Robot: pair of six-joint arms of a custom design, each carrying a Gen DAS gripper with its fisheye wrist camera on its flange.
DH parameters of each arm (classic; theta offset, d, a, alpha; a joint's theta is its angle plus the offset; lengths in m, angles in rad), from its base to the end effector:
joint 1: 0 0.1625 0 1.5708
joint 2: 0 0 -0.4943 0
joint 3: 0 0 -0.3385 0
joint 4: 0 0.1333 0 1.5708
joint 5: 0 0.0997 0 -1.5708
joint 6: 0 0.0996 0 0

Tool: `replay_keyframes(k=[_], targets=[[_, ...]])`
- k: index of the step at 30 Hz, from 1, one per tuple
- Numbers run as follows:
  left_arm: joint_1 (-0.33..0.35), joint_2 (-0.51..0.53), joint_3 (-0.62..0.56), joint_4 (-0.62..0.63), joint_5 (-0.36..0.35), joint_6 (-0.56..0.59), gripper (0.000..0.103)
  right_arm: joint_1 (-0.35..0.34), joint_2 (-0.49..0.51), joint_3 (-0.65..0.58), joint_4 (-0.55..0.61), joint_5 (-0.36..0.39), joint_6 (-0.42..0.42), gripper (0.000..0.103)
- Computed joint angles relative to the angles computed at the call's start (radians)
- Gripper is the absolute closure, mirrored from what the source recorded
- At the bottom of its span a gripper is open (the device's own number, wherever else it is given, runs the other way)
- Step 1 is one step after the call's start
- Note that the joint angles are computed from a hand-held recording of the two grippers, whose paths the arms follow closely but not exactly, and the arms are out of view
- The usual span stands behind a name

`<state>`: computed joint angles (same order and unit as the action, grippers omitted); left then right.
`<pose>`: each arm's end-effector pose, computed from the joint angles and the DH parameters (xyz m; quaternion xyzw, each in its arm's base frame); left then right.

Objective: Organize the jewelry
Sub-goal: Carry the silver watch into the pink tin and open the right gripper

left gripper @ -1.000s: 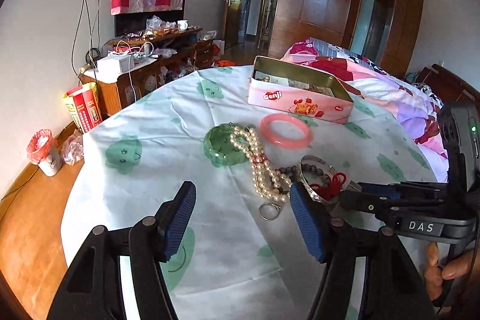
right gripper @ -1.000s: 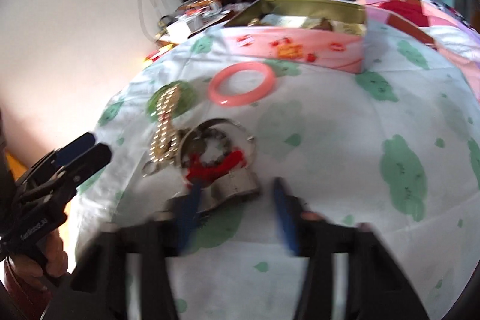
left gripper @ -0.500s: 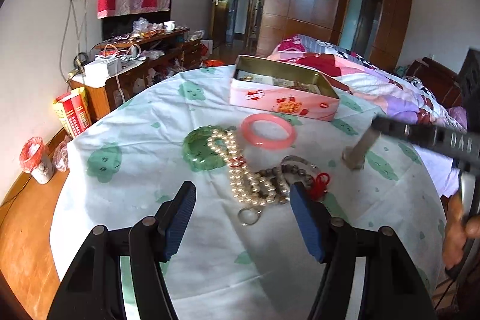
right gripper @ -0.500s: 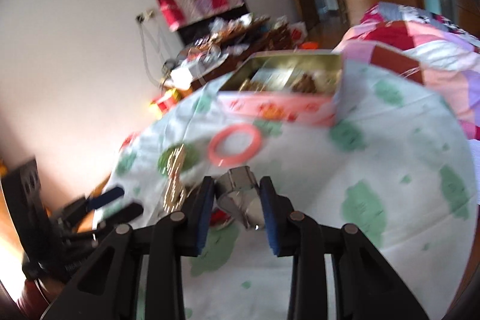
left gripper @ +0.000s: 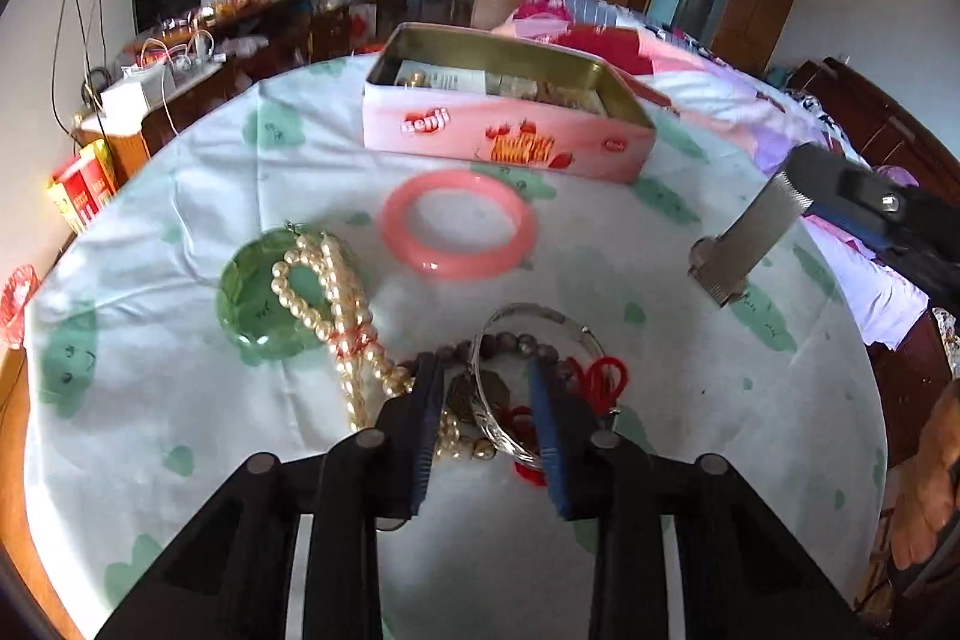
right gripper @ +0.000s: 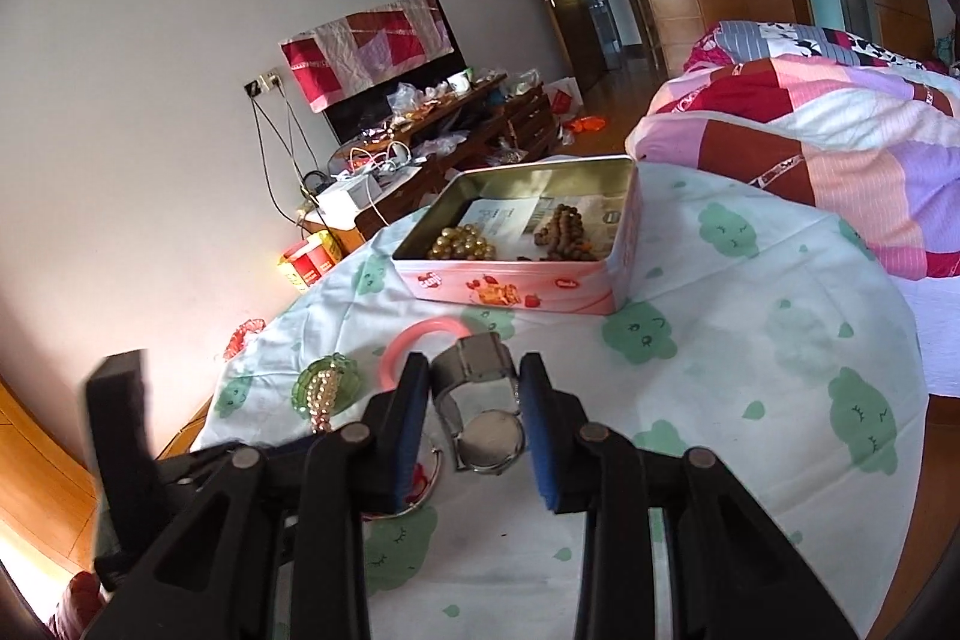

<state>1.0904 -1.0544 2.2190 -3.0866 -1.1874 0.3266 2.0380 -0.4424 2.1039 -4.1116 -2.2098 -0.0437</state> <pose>-0.0813 -0.5251 0.2290 0.3489 0.9020 -0.1854 0.1739 0.3097 -0.4499 0.0628 0.0877 -0.8650 0.4548 0.1929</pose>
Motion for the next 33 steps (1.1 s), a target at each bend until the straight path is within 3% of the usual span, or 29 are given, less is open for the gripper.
replay_keyframes(k=[5, 9, 13, 19, 25, 33], targets=[[-0.012, 0.008, -0.011, 0.042, 0.041, -0.01, 0.09, 0.005, 0.004, -0.001, -0.007, 0.002, -0.008, 0.069], [-0.007, -0.001, -0.005, 0.013, 0.019, -0.003, 0.098, 0.011, 0.012, -0.01, -0.008, -0.02, -0.032, 0.069], [-0.011, -0.02, 0.026, -0.102, -0.033, 0.042, 0.098, 0.011, 0.012, -0.009, -0.021, -0.02, -0.032, 0.069], [0.006, -0.062, 0.03, -0.196, -0.172, 0.03, 0.098, 0.013, 0.01, -0.01, -0.032, -0.033, -0.042, 0.069], [0.024, -0.075, -0.001, -0.206, -0.265, -0.014, 0.098, 0.015, 0.018, -0.023, -0.049, -0.052, -0.059, 0.069], [0.021, -0.06, -0.001, -0.189, -0.256, -0.022, 0.098, 0.008, 0.023, -0.039, -0.04, -0.067, -0.067, 0.069]])
